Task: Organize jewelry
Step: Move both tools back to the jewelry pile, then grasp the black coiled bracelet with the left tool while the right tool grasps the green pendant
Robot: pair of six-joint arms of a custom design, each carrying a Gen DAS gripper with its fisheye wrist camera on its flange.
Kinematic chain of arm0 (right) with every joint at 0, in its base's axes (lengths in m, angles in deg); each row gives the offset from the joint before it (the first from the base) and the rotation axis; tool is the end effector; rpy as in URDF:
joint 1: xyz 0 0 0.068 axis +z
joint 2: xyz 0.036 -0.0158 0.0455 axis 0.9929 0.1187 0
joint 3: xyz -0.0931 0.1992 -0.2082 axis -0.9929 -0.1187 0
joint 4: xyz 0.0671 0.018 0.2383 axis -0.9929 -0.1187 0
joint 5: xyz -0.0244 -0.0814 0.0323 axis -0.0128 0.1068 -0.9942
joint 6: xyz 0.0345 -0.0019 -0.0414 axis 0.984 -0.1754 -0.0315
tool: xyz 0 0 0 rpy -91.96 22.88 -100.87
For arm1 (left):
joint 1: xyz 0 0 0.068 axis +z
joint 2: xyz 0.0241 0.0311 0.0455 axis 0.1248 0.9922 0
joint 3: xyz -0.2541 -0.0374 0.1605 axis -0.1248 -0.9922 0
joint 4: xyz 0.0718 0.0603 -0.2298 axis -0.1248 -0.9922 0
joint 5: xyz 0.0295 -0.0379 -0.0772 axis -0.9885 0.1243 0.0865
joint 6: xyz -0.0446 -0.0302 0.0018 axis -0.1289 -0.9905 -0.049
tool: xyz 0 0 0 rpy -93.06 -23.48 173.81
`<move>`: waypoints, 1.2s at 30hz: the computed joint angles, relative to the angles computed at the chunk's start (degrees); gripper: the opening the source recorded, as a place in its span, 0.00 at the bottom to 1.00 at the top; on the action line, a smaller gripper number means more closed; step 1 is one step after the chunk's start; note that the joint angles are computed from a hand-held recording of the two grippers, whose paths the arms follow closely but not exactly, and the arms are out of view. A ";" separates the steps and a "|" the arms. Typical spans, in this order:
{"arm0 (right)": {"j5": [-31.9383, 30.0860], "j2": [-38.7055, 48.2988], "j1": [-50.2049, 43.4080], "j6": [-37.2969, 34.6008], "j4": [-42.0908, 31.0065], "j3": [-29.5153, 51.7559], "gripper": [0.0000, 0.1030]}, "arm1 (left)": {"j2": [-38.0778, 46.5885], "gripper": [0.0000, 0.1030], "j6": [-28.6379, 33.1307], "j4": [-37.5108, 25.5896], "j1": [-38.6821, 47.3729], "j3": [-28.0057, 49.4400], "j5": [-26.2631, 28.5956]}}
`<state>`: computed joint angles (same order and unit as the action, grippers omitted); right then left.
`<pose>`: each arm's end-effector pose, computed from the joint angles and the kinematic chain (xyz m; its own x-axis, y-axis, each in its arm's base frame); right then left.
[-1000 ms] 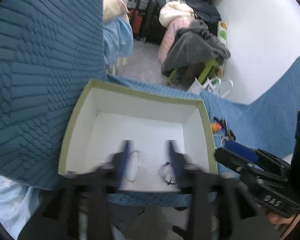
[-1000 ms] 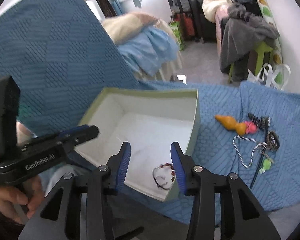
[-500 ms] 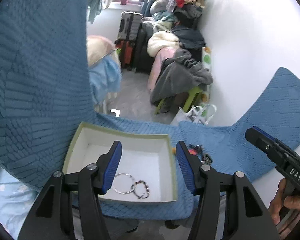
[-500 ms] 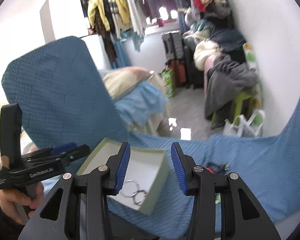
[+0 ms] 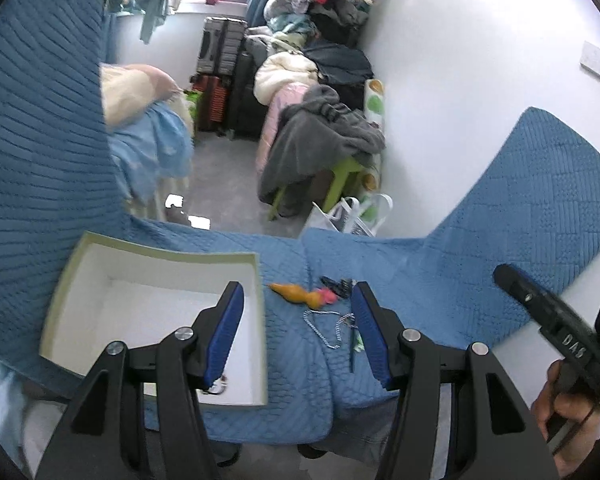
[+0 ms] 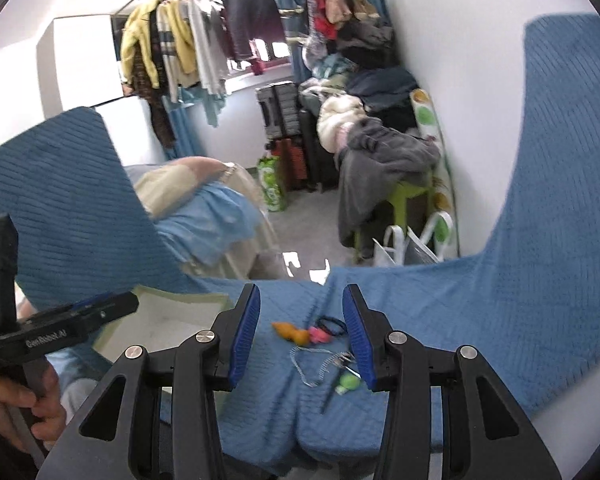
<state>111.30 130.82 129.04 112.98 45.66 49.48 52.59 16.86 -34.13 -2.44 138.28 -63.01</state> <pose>0.2310 0.2063 0.3853 -0.5112 0.1969 -0.8366 0.1134 0.9804 0.1614 0.3017 -0.0660 0.3808 -0.6903 0.0897 -0.7180 0.4255 0.8528 -0.3026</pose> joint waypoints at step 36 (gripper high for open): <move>-33.14 19.28 -19.91 -6.03 17.02 -16.06 0.28 | 14.51 0.20 -3.87 13.32 -14.82 -13.27 -3.29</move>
<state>78.15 150.11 109.13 106.95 62.67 33.41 67.10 12.99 -20.81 -17.26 125.01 -66.31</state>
